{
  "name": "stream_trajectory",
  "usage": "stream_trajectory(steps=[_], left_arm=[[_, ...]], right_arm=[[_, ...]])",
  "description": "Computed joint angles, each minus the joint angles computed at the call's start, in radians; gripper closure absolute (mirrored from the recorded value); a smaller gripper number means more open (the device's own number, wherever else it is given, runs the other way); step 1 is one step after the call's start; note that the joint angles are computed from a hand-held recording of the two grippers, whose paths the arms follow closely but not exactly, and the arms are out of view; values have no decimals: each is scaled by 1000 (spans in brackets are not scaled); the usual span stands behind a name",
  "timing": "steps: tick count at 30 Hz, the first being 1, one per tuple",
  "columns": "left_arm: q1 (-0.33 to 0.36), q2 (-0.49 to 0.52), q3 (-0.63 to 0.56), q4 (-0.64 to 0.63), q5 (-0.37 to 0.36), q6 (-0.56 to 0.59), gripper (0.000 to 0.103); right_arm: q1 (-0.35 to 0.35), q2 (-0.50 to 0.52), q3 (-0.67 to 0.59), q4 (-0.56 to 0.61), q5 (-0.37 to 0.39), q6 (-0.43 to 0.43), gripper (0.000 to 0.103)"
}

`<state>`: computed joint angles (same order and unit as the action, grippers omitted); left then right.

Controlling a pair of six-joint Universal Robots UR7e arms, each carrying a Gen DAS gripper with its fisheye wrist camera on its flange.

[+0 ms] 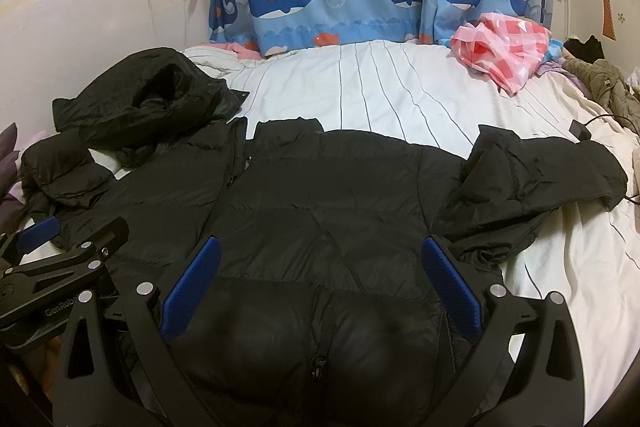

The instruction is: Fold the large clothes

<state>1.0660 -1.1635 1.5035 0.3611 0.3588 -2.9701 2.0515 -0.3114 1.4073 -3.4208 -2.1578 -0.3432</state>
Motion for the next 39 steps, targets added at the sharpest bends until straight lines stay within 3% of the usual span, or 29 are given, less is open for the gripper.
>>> stream_trajectory(steps=[10,15,19,22,24,26,27,30,32,34,36,37,38,39], left_arm=[[4,2,-1,2,1,-4,6],[18,14,-22,53,21,-65,6],[32,33,-46,111,46,-136,6],[38,37,-52,132,55,-161,6],[39,35,-53,140,62,-174,6],[44,34,-58,155,81,-197,6],[46,36,-63,164,89,-208,6],[56,48,-79,189,110,-233,6],[61,64,-92,207,116,-246,6],[63,76,-101,220,119,-252,6],[64,87,-112,233,118,-255,6],[64,92,-116,235,118,-257,6],[63,97,-120,236,115,-256,6],[62,99,-121,236,113,-256,6]], right_arm=[[-1,0,0,8,0,4,6],[-24,-35,16,41,24,47,6],[-83,-164,99,75,88,189,6],[-155,-282,184,69,88,282,6],[-220,-350,205,110,74,290,6],[-298,-411,198,232,141,358,6],[-360,-448,186,318,226,424,6],[-464,-472,126,445,371,498,6],[-514,-459,74,468,443,525,6],[-528,-434,23,460,442,487,6],[-547,-412,-4,410,497,465,6],[-554,-402,-11,358,527,448,12],[-557,-399,-16,339,549,445,44],[-561,-401,-32,345,580,451,65]])
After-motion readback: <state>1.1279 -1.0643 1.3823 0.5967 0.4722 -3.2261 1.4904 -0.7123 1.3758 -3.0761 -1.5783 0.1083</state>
